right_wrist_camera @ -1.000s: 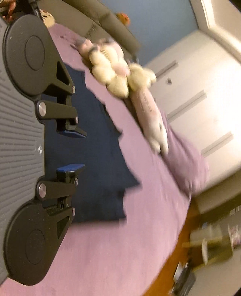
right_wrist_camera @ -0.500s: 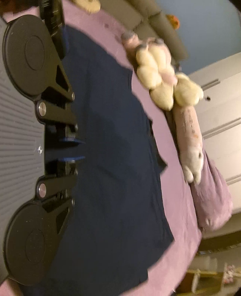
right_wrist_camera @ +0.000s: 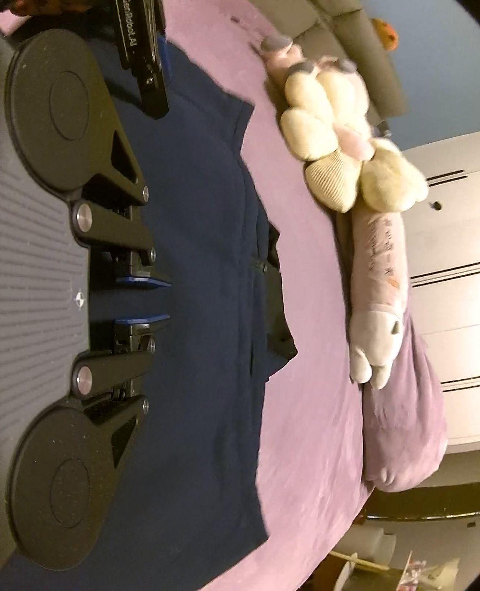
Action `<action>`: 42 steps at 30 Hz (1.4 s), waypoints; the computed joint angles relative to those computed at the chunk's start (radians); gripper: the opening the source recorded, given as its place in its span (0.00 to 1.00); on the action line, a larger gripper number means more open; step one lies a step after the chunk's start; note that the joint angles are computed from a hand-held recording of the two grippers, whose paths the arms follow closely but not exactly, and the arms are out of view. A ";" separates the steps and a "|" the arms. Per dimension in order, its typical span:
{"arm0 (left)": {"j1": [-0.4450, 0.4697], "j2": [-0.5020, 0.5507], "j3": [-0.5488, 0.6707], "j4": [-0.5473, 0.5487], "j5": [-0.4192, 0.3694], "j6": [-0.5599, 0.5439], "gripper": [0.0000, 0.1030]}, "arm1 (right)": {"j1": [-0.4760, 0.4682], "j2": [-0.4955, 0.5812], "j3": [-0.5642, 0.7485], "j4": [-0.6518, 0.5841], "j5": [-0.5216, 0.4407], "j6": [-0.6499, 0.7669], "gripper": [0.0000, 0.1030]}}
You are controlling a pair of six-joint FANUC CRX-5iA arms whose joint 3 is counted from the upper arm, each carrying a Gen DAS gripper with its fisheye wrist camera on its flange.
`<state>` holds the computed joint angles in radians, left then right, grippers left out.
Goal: Fold large clothes
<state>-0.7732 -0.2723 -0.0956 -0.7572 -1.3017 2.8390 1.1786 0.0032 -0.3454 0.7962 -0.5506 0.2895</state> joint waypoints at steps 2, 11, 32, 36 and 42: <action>0.017 0.024 0.003 -0.031 0.014 -0.011 0.74 | -0.026 0.044 0.013 0.036 -0.017 0.003 0.15; 0.170 0.089 -0.013 -0.085 0.100 -0.052 0.80 | -0.198 0.056 -0.100 0.384 -0.049 -0.187 0.15; 0.187 -0.049 -0.123 0.009 0.046 0.030 1.00 | -0.224 -0.077 -0.327 0.654 -0.140 -0.674 0.47; 0.266 -0.102 -0.151 0.106 0.100 -0.026 1.00 | -0.217 -0.065 -0.296 0.580 -0.147 -0.603 0.48; 0.271 -0.329 -0.255 0.249 0.079 -0.142 1.00 | -0.091 -0.177 -0.330 0.472 -0.242 -0.571 0.57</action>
<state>-0.5020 -0.6017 -0.3510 -0.5085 -1.2230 2.6968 1.0878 -0.1740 -0.6751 1.2679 -0.7923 -0.2817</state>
